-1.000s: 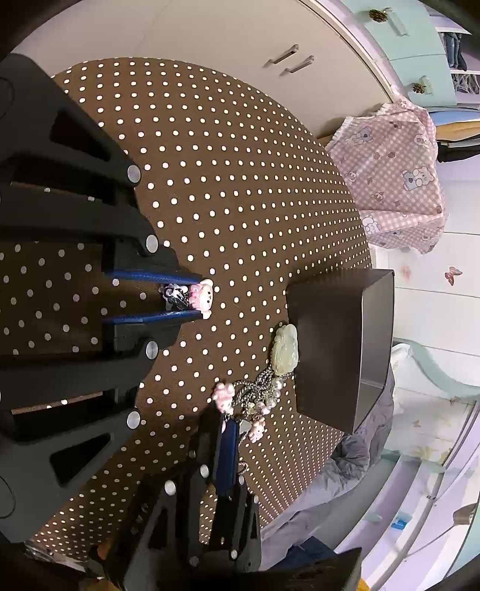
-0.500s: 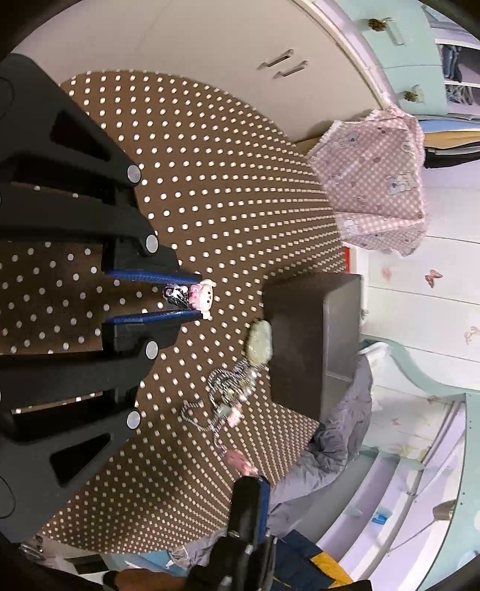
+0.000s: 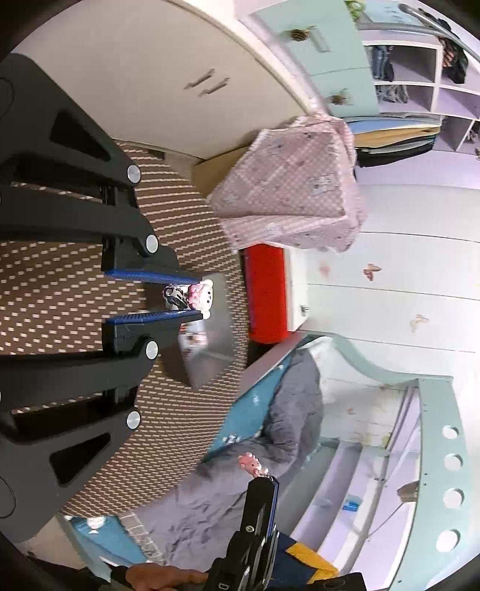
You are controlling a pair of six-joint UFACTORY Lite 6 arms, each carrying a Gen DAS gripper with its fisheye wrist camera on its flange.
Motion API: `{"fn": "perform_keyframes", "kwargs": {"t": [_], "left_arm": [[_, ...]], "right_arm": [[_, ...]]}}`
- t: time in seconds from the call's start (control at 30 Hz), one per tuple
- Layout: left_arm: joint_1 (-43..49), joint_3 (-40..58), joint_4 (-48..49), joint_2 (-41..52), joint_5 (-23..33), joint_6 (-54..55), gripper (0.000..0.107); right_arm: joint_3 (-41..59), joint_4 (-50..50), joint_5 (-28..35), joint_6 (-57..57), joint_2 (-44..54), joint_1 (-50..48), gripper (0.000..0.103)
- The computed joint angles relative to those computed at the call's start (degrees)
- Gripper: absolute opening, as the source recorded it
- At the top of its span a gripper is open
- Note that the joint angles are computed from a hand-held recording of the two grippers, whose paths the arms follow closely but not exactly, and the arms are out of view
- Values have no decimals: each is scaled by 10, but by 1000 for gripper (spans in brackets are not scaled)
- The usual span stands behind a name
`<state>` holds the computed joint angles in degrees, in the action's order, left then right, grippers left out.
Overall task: Organize jewelry
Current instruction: 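Lower both charms into the grey box and open both tools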
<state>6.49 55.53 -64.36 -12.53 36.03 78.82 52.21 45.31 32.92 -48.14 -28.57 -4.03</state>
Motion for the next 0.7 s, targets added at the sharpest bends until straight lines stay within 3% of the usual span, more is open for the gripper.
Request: {"fn": "perform_keyframes", "kwargs": {"t": [0.3,0.63,0.7], "left_arm": [[-85,218,122,191,-17,-194,14],[-132,355,221,326,-18,-317,15],[-133,381,256,346,-11,-357,41]], "right_arm": [[145,-10,-11,32,185,5,11],[241,7,-9,60,335,-7,12],[245,19,-9,66,349,-16,20]]}}
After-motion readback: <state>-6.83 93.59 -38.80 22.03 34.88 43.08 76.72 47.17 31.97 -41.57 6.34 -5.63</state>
